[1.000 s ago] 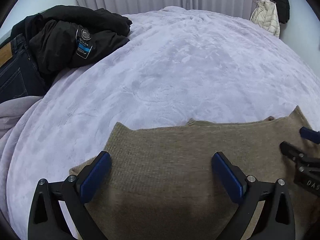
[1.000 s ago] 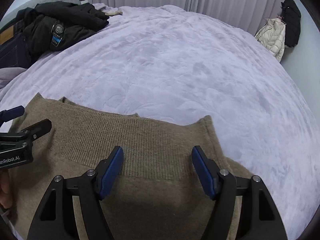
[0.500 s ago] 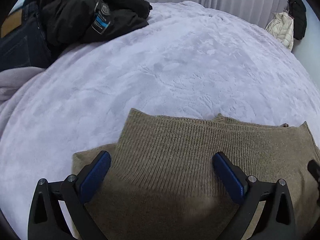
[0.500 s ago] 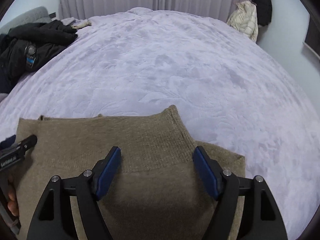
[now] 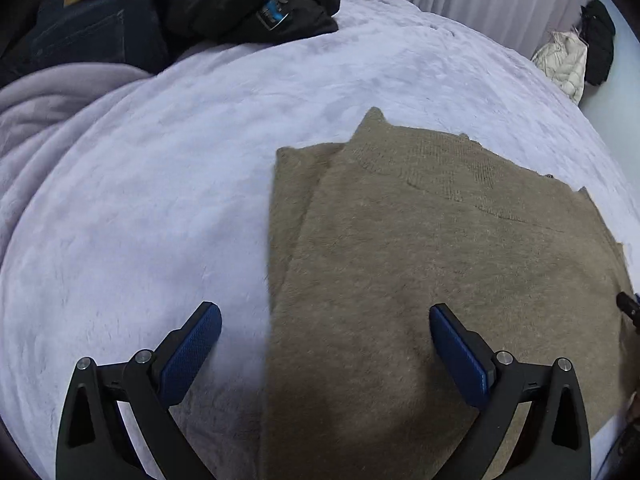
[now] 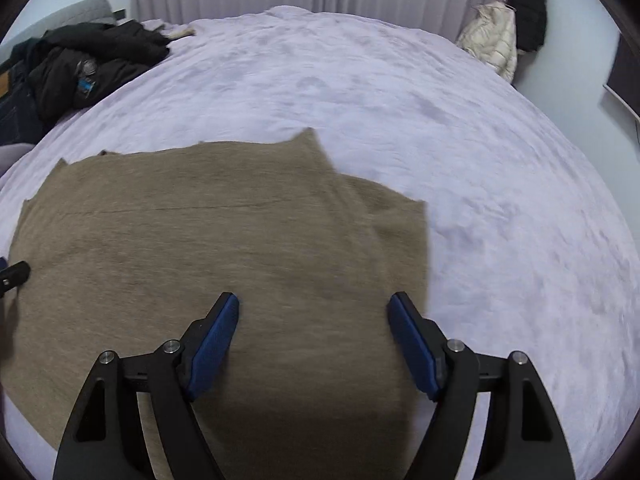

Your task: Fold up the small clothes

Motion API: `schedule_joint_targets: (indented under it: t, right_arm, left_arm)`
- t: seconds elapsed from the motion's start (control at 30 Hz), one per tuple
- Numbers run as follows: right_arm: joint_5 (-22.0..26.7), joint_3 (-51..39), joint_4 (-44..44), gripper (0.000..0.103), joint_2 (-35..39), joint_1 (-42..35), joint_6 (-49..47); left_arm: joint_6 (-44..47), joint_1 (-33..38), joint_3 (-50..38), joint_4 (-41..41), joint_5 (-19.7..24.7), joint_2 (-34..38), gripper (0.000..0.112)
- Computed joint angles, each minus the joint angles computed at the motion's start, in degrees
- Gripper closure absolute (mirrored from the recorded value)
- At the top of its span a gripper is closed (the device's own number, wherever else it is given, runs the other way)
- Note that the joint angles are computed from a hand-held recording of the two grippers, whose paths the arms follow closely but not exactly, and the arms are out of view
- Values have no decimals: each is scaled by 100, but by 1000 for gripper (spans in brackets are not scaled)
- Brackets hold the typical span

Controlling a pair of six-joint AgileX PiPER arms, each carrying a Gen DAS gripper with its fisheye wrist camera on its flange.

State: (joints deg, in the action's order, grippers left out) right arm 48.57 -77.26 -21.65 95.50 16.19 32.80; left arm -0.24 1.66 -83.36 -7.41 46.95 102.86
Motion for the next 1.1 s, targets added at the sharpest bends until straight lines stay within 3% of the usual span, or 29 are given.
schedule_joint_targets:
  t: [0.07, 0.1, 0.2, 0.3, 0.4, 0.53, 0.6, 0.73, 0.9, 1.03, 1.1]
  right_arm:
    - [-206, 330, 444, 21, -314, -243, -132]
    - [-19, 371, 323, 21, -446, -183, 69]
    - [281, 815, -933, 21, -1006, 740, 1069]
    - [367, 974, -1254, 21, -1196, 1725, 1563]
    - [349, 696, -1255, 21, -771, 2430, 1629]
    - [438, 537, -1200, 21, -286, 2785, 1548]
    - [346, 780, -1161, 21, -416, 2657, 1700]
    - [235, 1375, -994, 21, -1020, 2022, 1722]
    - [-285, 2113, -166, 21, -1887, 1123, 878]
    - [344, 1848, -612, 21, -1867, 1479, 1227]
    - [290, 1729, -455, 20, -1913, 1436, 1147]
  left_arm:
    - [-77, 175, 305, -153, 59, -358, 9]
    - [-52, 194, 588, -192, -84, -638, 9]
    - [-32, 3, 1411, -277, -343, -1495, 9]
    - [-279, -672, 1770, 10, -474, -1897, 9]
    - [-1111, -1508, 1858, 1023, -729, -1856, 9]
    - [-1312, -1562, 1952, 1342, -621, -1465, 9]
    - [-750, -1196, 2302, 723, -859, -1739, 9]
    - [-171, -804, 2607, 318, -899, -2056, 9]
    - [430, -558, 2867, -101, -796, -2449, 9]
    - [323, -481, 2560, -183, -447, -2573, 9]
    - [198, -569, 2286, -126, -389, -2497, 9]
